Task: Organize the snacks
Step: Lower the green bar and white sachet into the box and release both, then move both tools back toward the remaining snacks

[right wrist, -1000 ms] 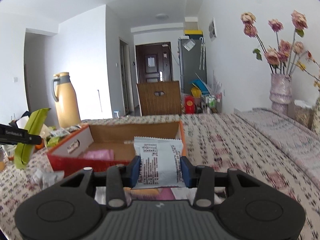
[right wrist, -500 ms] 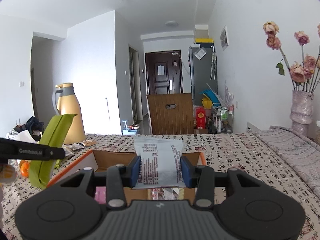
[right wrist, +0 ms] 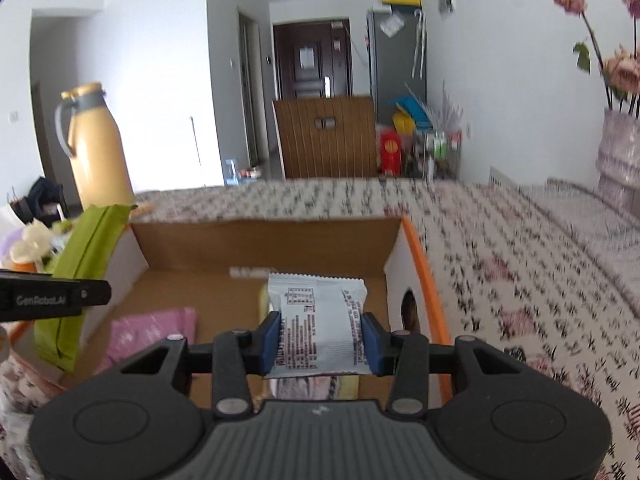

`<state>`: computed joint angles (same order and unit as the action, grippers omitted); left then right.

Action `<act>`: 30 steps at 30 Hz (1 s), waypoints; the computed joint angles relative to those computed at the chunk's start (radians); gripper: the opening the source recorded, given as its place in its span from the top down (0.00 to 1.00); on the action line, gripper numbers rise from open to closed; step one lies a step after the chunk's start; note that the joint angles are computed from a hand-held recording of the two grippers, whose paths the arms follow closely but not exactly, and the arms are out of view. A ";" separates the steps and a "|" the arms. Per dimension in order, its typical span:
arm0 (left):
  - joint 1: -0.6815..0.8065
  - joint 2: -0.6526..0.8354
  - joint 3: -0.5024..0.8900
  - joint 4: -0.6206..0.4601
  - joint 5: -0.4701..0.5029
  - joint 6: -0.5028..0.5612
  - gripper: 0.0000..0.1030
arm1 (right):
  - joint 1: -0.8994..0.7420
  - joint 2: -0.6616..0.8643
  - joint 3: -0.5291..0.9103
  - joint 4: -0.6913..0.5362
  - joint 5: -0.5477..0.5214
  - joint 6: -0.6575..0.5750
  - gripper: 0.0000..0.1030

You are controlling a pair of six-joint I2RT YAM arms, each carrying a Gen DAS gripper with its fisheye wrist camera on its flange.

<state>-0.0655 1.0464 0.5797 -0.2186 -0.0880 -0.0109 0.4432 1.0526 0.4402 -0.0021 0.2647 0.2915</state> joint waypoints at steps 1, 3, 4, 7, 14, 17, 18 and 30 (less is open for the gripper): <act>0.001 0.013 -0.002 0.006 0.002 -0.001 0.64 | -0.003 0.001 -0.005 0.002 -0.006 -0.002 0.60; 0.004 0.020 -0.003 0.008 0.006 0.002 0.63 | -0.002 -0.002 -0.013 0.000 -0.010 -0.003 0.59; 0.003 0.022 -0.004 0.010 0.005 0.002 0.62 | 0.002 -0.004 -0.011 -0.006 -0.008 -0.001 0.58; -0.010 0.010 -0.011 0.012 -0.017 -0.003 0.55 | -0.001 -0.021 -0.004 -0.019 -0.009 -0.009 0.47; -0.002 -0.085 -0.039 0.007 -0.004 -0.009 0.00 | -0.005 -0.119 -0.023 -0.056 -0.004 0.010 0.04; 0.015 -0.131 -0.046 -0.010 0.025 -0.023 0.00 | 0.005 -0.169 -0.034 -0.076 0.013 0.020 0.00; 0.020 -0.142 -0.048 -0.016 0.034 -0.027 0.00 | 0.011 -0.186 -0.036 -0.088 0.025 0.024 0.00; 0.076 -0.370 -0.074 -0.169 0.116 -0.021 0.00 | 0.148 -0.459 -0.054 -0.302 0.157 0.085 0.00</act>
<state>0.0109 0.6764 0.5062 -0.3872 0.0284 -0.0318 0.5916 0.5934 0.3857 -0.3041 0.4218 0.3763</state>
